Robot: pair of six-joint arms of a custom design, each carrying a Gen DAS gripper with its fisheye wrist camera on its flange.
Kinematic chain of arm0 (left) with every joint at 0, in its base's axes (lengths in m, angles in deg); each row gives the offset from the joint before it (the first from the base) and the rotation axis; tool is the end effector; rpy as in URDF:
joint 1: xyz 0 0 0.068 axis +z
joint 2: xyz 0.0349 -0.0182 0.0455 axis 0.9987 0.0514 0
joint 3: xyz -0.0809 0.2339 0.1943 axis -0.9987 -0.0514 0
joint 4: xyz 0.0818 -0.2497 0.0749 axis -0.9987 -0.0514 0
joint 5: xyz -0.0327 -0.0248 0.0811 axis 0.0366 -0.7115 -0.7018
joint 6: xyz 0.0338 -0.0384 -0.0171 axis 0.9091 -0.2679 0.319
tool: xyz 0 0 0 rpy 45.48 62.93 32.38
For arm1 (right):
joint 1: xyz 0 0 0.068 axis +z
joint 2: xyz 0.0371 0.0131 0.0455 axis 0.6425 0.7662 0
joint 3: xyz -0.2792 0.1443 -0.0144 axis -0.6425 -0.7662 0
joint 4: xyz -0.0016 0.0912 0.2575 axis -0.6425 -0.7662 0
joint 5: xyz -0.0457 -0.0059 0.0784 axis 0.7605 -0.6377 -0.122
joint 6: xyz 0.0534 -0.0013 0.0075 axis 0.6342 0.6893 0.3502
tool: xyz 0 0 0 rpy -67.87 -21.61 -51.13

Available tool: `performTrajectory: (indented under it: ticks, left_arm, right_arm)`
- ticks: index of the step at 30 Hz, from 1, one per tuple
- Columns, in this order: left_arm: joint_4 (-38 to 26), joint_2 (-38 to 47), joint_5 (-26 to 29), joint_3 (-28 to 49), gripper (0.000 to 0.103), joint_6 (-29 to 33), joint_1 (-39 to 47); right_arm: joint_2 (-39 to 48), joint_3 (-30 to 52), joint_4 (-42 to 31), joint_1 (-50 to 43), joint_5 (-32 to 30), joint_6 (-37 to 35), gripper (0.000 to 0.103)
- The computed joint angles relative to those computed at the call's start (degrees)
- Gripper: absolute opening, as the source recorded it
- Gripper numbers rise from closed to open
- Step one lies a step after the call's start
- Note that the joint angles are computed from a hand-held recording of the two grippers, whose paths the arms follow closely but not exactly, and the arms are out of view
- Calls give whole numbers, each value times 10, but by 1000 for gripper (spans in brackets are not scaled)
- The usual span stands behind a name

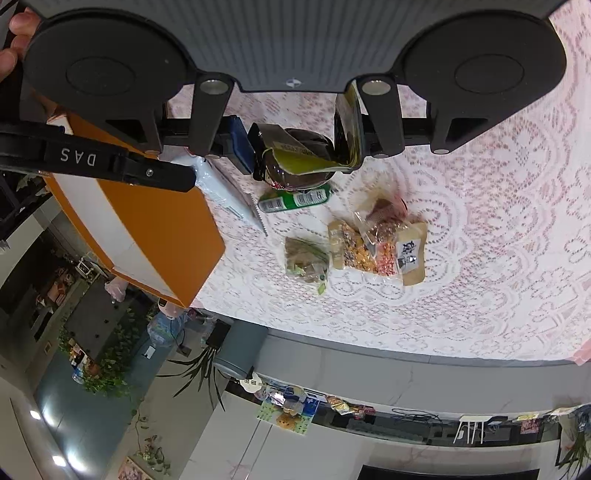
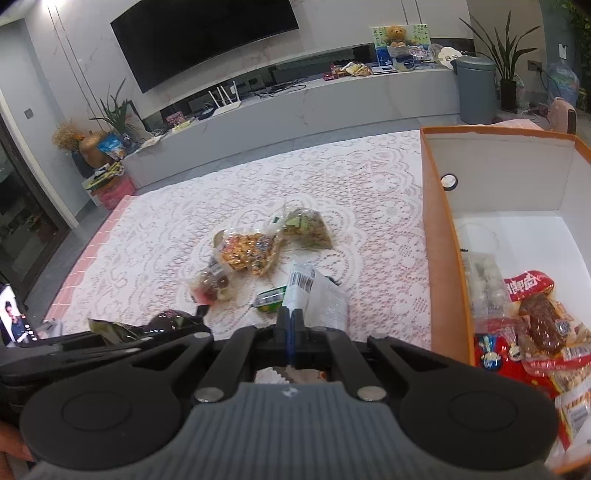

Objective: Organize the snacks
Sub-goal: 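Lift both held snacks and carry them toward the orange box, then lower both snacks into the orange box and open both tools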

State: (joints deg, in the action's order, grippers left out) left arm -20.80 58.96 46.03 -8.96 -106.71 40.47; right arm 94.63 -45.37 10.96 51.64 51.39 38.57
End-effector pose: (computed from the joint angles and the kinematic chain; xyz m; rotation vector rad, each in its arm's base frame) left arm 0.2188 -0.2157 0.1365 -0.1102 2.3271 -0.4673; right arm 0.3079 0.0748 0.1839 -0.2293 2.3784 0.5348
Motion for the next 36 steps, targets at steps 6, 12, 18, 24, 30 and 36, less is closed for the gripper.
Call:
performTrajectory:
  ticks: [6, 12, 18, 24, 30, 36]
  left_arm:
    - [-58, -45, -23, 11, 58, -20, -22]
    - [-113, -77, -43, 48, 58, -12, -44]
    - [-149, -86, -59, 86, 58, 1, -62]
    - [-177, -70, -54, 147, 58, 21, -67]
    - [-189, -10, -29, 243, 58, 74, -70]
    - [-222, 93, -5, 368, 58, 145, -78]
  right_arm:
    - [-58, -18, -17, -4, -11, -22, 0]
    - [-105, -16, -51, -15, -13, -40, 0]
    - [-149, -2, -83, -43, -21, -67, 0]
    - [-180, 33, -126, -90, -29, -114, 0]
    - [-172, 81, -178, -173, -60, -177, 0]
    - [-121, 120, -217, -250, -82, -238, 0]
